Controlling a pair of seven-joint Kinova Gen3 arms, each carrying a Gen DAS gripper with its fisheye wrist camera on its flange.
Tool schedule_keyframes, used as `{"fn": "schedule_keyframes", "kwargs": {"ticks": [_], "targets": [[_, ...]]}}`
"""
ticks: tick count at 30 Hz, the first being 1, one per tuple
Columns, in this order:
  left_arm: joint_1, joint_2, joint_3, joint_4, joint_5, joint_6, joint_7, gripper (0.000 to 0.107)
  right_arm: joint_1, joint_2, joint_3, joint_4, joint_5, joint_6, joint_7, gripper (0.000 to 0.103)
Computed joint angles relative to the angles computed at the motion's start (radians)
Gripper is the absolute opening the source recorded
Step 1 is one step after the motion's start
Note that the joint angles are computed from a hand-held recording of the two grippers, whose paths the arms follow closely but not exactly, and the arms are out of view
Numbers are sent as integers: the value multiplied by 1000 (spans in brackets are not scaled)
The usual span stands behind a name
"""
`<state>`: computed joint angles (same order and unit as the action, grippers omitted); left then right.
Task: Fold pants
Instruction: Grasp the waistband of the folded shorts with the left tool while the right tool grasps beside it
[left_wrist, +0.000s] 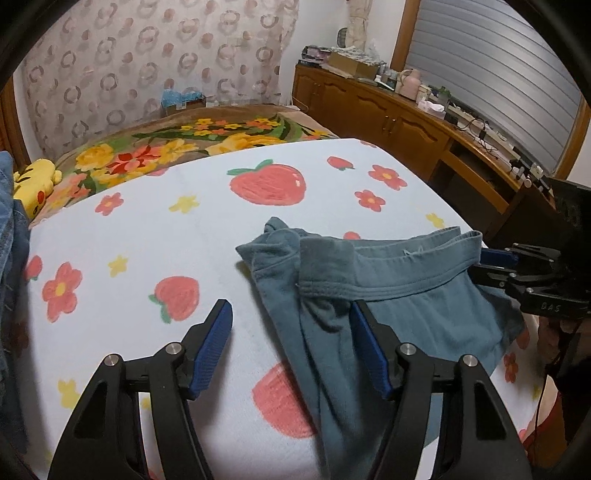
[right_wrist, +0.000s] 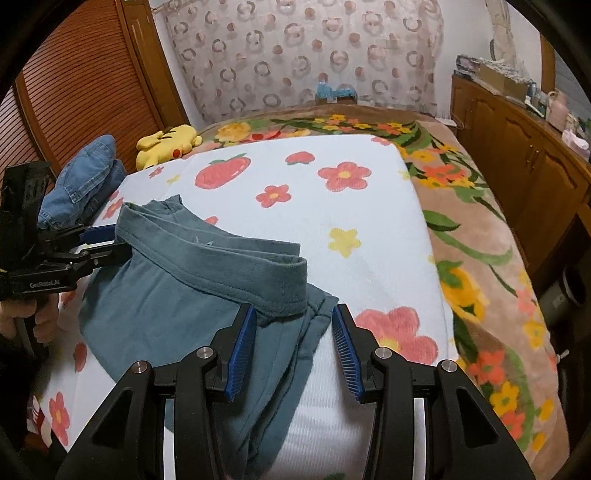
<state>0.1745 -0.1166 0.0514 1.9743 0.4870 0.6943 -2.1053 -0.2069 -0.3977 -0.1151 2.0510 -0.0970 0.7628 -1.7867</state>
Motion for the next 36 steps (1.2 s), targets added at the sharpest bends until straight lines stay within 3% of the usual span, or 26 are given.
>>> {"fn": "schedule_keyframes", "kwargs": {"ticks": [10, 16, 23, 25, 28, 36], "targets": [[-5, 29, 3, -19, 45, 32, -40, 48, -5, 4, 17, 12, -17, -26, 22, 45], [-6, 32, 11, -24, 35, 40, -28, 45, -13, 8, 25, 12, -26, -29, 35, 45], [-11, 39, 3, -32, 75, 66, -47, 35, -31, 20, 52, 8, -62, -33, 74, 28], [-15, 37, -3, -30, 99, 78, -70, 26, -43, 23, 72, 7, -87, -30, 98, 24], [-18, 19, -4, -22, 115, 82, -93, 21, -45, 24, 81, 5, -108, -25, 118, 19], [-16, -83, -60, 38, 180, 101, -178, 19, -49, -13, 70, 12, -132, -39, 136, 16]]}}
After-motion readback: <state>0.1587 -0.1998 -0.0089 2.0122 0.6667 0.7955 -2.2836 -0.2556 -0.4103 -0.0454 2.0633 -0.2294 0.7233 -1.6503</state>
